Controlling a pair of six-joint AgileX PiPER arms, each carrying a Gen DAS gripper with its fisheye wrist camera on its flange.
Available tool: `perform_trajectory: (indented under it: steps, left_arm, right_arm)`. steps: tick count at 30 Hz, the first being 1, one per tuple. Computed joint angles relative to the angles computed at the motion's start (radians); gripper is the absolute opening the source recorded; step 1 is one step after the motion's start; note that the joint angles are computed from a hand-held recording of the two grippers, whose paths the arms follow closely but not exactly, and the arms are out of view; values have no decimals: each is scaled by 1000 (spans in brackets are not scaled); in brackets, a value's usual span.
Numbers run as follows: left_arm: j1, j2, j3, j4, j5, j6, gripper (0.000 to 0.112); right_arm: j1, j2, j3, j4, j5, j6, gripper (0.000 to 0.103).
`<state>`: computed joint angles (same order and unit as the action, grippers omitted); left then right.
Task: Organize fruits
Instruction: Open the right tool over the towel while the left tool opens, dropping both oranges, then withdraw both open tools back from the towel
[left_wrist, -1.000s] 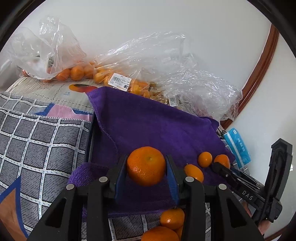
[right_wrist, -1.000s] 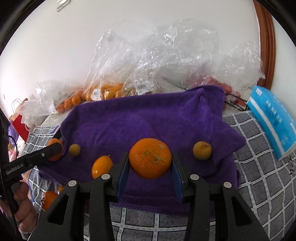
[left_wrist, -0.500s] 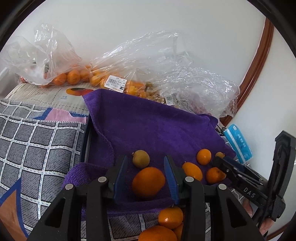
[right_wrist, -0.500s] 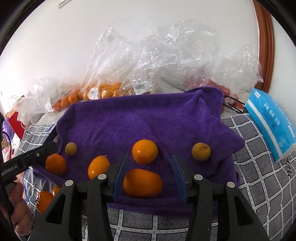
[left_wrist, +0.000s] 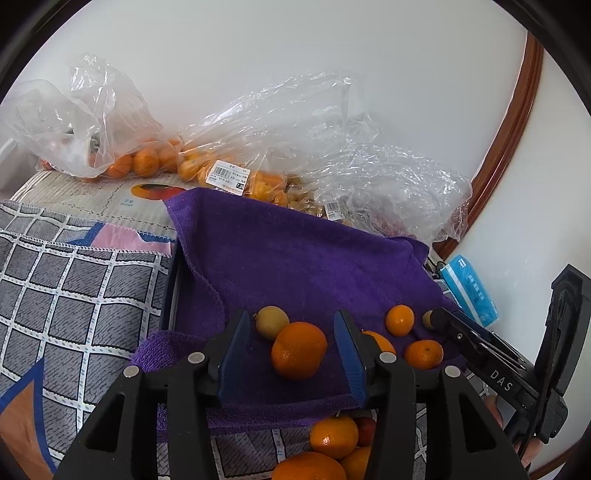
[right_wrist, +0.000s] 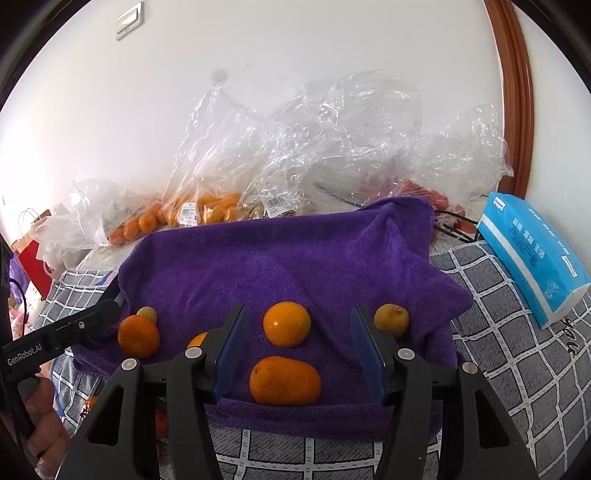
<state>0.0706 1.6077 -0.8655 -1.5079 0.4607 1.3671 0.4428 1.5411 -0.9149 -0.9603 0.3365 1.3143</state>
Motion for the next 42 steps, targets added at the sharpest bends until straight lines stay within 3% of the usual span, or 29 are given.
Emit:
perform_trajectory:
  steps: [5,13,19,24,35,42]
  left_arm:
    - [3,-6,8,-27,-3,24,48]
    - [6,-30,30,-90,-6,93,49]
    - [10,-52,43,-101,2,100,51]
    - [11,-77,56,-128,-3,127,51]
    - [23,-158,97,-203,-7,184,51]
    - [48,-226,70,-11,14,-31,51]
  right_arm:
    - [21,-16,17,-134,35,147,57]
    - [71,-6,1,-167,122,161,57]
    - [101,-26,-11,-156,137,145,57]
    - [134,-72,-13,-47,152,71,57]
    - [317,-135,-12,14,373,95,57]
    - [445,-170,-9,-10,512,159,57]
